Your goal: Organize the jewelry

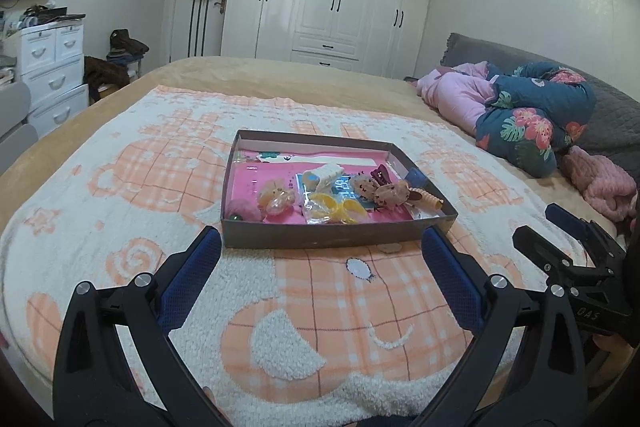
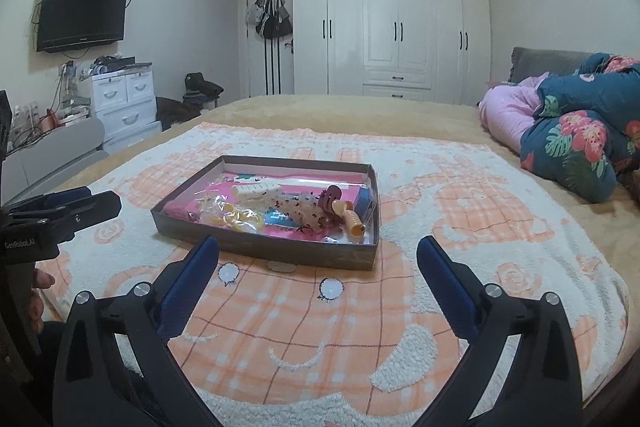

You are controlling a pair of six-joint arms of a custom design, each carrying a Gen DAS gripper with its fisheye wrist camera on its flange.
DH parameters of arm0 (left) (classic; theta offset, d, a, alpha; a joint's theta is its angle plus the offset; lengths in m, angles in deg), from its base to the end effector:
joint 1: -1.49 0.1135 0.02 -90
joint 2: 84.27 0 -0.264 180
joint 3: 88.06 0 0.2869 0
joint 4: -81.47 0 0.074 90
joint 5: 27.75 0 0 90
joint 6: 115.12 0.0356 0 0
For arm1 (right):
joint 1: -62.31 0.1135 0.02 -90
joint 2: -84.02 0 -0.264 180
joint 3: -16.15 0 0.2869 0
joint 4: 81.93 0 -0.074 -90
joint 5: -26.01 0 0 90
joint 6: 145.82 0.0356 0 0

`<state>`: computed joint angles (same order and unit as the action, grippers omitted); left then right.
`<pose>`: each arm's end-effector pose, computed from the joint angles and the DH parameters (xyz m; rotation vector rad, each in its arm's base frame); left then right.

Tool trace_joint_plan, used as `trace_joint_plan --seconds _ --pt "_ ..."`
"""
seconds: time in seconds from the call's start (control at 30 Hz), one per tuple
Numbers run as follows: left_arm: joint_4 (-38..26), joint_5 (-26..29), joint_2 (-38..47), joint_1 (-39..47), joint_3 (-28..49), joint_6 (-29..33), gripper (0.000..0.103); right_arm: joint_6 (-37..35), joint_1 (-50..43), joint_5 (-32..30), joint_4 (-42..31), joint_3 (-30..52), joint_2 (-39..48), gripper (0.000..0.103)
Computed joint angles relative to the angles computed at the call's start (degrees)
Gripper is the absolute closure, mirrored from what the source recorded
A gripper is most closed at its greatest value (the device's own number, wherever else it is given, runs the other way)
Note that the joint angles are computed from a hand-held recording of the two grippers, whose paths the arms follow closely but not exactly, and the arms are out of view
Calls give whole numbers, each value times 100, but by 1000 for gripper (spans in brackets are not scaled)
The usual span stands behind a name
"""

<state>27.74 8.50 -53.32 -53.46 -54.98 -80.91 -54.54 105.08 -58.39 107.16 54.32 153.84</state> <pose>0.1035 -0.0976 0.1854 -0.3715 2.0187 0.0029 0.2037 0.1837 0.1688 -0.6422 1.8782 0.4066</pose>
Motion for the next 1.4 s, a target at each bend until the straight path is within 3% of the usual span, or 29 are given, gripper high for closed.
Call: trace_joint_plan --seconds 0.3,1.4 --pt "-495 -663 408 -673 -59 -1014 11 -21 162 342 537 -484 -270 6" --pt "-710 -1032 818 -1065 87 -1408 11 148 189 440 625 -480 -23 6"
